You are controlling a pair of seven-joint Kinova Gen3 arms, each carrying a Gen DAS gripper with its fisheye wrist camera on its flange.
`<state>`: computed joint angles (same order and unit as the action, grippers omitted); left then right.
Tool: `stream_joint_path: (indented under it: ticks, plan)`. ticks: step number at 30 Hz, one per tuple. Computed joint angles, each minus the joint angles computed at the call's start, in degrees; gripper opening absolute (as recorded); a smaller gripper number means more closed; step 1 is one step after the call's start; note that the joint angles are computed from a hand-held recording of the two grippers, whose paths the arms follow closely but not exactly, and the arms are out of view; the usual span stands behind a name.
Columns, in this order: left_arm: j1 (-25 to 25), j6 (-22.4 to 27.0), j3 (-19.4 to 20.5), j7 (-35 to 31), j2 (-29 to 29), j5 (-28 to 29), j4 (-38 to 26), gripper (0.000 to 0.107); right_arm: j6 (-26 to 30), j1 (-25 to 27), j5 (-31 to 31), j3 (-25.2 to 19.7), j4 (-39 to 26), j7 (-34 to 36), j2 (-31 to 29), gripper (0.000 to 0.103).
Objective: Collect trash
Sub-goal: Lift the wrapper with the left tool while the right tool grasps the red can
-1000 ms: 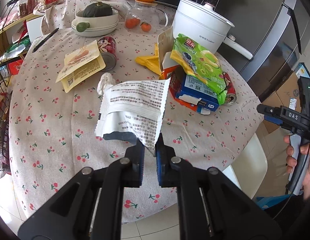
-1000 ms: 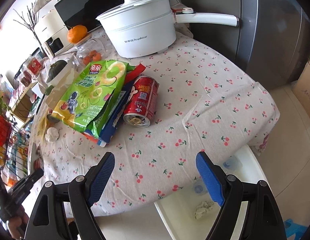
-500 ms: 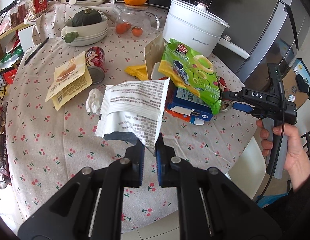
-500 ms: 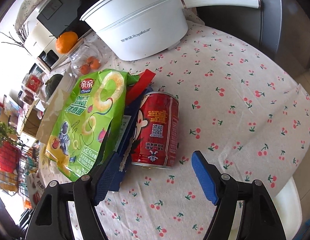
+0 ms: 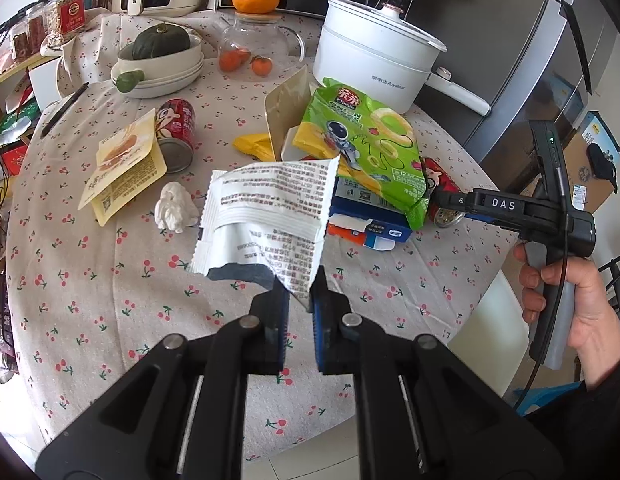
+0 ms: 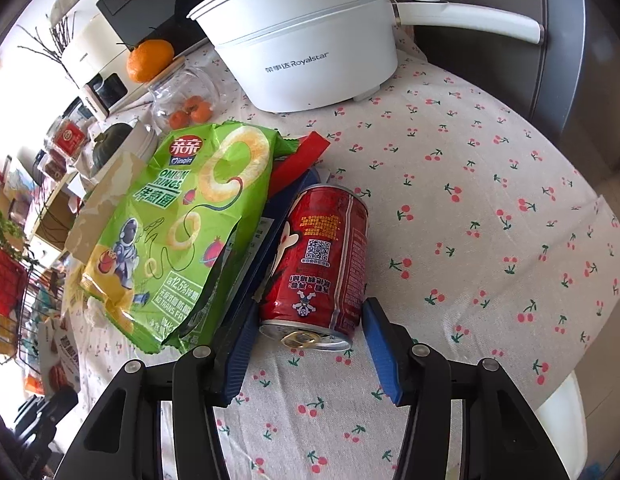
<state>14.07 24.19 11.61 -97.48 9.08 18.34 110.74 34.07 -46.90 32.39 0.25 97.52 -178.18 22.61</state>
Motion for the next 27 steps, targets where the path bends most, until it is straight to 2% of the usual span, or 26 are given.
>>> stream_joint_path:
  ticks: [5,12,17,21,27]
  plan:
    - [0.31,-0.74,0.60,-1.05,-1.18,1.16,1.26,0.012,3.05,-0.84,-0.59,-1.74,0.42,0.57,-2.48,0.053]
    - [1.89,-0.59,1.16,-1.60,-1.92,1.70,2.18,0.012,6.36,-3.08,3.74,-4.46,4.04,-4.86,-7.23,0.053]
    - [3.91,-0.27,1.88,-1.90,-2.51,1.16,2.18,0.012,8.95,-3.53,6.36,-7.94,8.24,-10.60,-11.72,0.053]
    - [5.96,0.09,2.80,-2.20,-2.25,0.81,1.67,0.012,13.61,-4.16,8.92,-11.62,11.29,-15.57,-15.16,0.053]
    - [11.71,0.77,4.20,0.60,0.38,-3.72,-0.49,0.012,20.00,-4.14,9.63,-18.06,17.13,-24.31,-20.39,0.053]
